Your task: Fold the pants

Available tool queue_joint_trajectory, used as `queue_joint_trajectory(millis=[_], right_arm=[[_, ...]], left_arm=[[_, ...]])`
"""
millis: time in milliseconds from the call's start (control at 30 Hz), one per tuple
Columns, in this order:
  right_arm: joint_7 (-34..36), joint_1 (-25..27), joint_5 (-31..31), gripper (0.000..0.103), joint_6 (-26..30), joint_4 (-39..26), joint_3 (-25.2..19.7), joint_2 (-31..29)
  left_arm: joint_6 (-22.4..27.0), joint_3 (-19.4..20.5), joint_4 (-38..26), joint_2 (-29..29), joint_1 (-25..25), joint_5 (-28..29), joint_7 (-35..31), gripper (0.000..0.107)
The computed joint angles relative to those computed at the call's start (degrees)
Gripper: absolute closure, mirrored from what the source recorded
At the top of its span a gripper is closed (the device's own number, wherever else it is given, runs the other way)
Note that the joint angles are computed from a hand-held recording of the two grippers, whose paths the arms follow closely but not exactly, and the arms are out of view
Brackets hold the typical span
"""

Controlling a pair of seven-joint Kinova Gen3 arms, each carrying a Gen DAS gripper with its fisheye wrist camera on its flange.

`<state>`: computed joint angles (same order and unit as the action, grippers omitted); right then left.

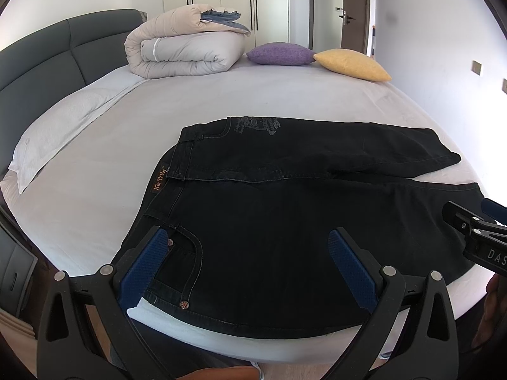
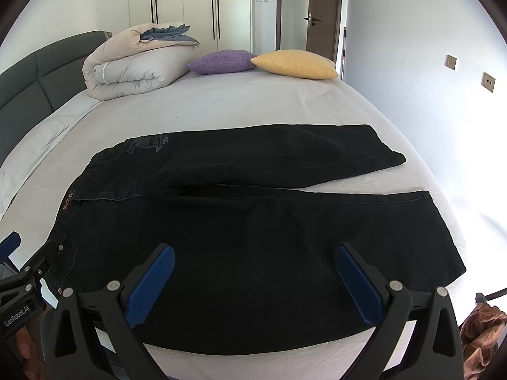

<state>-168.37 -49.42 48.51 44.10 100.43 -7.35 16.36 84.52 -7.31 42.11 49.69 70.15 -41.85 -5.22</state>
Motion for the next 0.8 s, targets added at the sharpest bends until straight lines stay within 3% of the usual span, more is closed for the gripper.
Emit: queue_joint_trajectory(millis=[800], right_arm=[[-0.19, -0.24, 0.06, 0.0, 0.15, -0.15, 0.02, 0.23]], left_arm=[[-0.93, 0.63, 2.49, -1.07, -0.07, -0.46, 1.14, 0.004]])
